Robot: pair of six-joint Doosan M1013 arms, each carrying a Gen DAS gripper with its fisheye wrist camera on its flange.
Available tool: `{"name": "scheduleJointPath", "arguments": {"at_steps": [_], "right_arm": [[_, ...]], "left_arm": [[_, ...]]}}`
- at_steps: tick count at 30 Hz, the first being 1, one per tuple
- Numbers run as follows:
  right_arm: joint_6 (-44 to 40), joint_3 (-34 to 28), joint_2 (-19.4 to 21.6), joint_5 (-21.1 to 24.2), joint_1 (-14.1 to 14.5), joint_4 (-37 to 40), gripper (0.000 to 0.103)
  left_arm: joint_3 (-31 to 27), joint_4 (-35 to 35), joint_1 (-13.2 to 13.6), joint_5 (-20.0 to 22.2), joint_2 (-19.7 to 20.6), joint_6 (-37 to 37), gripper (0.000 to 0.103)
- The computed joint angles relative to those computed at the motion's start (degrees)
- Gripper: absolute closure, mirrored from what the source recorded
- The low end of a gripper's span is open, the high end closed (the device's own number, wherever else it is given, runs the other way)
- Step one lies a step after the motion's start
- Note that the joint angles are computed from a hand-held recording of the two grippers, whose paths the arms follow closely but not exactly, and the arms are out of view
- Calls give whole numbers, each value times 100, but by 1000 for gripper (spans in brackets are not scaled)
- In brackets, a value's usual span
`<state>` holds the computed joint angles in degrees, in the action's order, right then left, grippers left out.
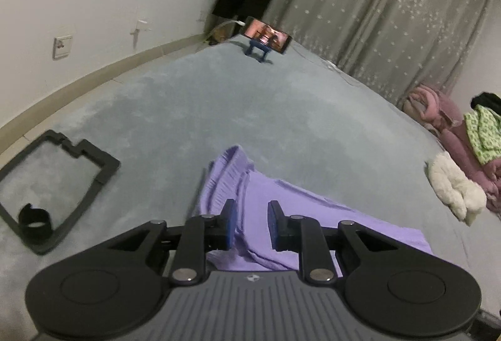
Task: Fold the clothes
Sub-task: 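Pull both open grippers back above the folded pants, then move the right gripper to the lavender pants edge and close it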
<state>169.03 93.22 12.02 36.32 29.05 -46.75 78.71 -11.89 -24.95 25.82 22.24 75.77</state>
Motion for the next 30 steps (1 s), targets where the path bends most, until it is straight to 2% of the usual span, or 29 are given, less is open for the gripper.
{"name": "scheduleJointPath", "arguments": {"at_steps": [3,7,11,18,21,24,27,30], "right_arm": [[11,43,-31,-179,-22,19,57],[-427,-9,6,-116,-53,425,57],[-900,-70,31,47,-58,681,57],[-600,1,-52,-198,-2,348,56],[-1025,8,-75,-435,0,695,55],[-1710,-37,-58,-542,16,1209,52],[-1948,-81,-33,-490,63,1292,51],[-2106,-69,-59,-551,46,1508,51]], "left_arm": [[-42,-222,-50,168,70,310,84],[-153,337,-186,435,182,89,83],[-216,369,-161,642,229,-67,84],[-100,846,-200,372,93,-372,83],[-163,1107,-151,536,124,-861,83],[-247,401,16,720,202,-741,83],[-194,187,60,609,158,-738,83],[-130,628,7,445,103,-996,82]]}}
